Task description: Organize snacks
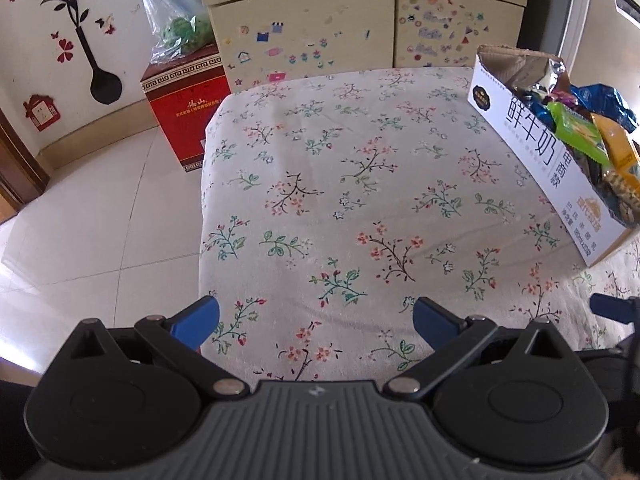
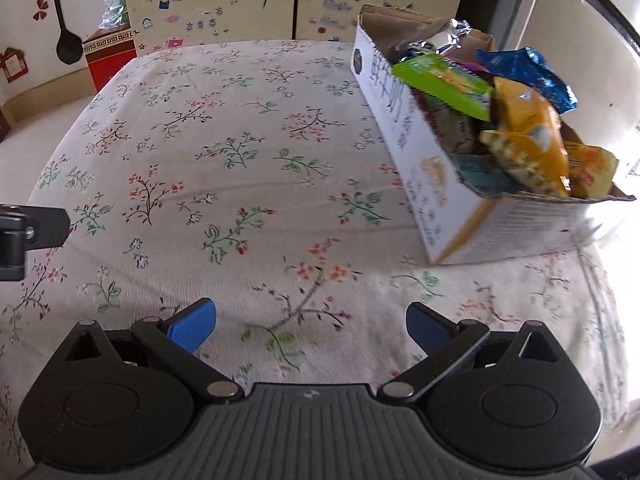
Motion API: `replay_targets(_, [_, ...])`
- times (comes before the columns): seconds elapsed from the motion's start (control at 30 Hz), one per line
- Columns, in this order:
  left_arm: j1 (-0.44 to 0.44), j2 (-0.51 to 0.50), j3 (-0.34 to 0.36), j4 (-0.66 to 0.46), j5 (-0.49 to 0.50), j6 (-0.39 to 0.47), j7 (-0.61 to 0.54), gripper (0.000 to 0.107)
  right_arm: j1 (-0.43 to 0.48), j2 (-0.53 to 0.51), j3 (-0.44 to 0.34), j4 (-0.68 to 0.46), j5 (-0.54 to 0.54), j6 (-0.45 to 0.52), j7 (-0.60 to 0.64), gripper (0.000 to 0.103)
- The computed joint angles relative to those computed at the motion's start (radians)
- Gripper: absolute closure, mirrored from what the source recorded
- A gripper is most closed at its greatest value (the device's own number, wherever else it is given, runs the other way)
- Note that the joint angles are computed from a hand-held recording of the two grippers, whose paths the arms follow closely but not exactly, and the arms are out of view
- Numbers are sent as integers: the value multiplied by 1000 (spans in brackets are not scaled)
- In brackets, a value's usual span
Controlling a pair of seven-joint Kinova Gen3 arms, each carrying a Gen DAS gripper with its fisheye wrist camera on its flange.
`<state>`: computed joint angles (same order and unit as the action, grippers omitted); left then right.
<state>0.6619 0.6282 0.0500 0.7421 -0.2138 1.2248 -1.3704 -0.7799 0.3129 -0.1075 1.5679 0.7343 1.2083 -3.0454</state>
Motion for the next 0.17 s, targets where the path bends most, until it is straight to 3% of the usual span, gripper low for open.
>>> replay_targets(0.17, [-11, 1, 3, -9, 15, 1, 6, 5, -10, 3, 17, 44, 70, -73, -94, 0])
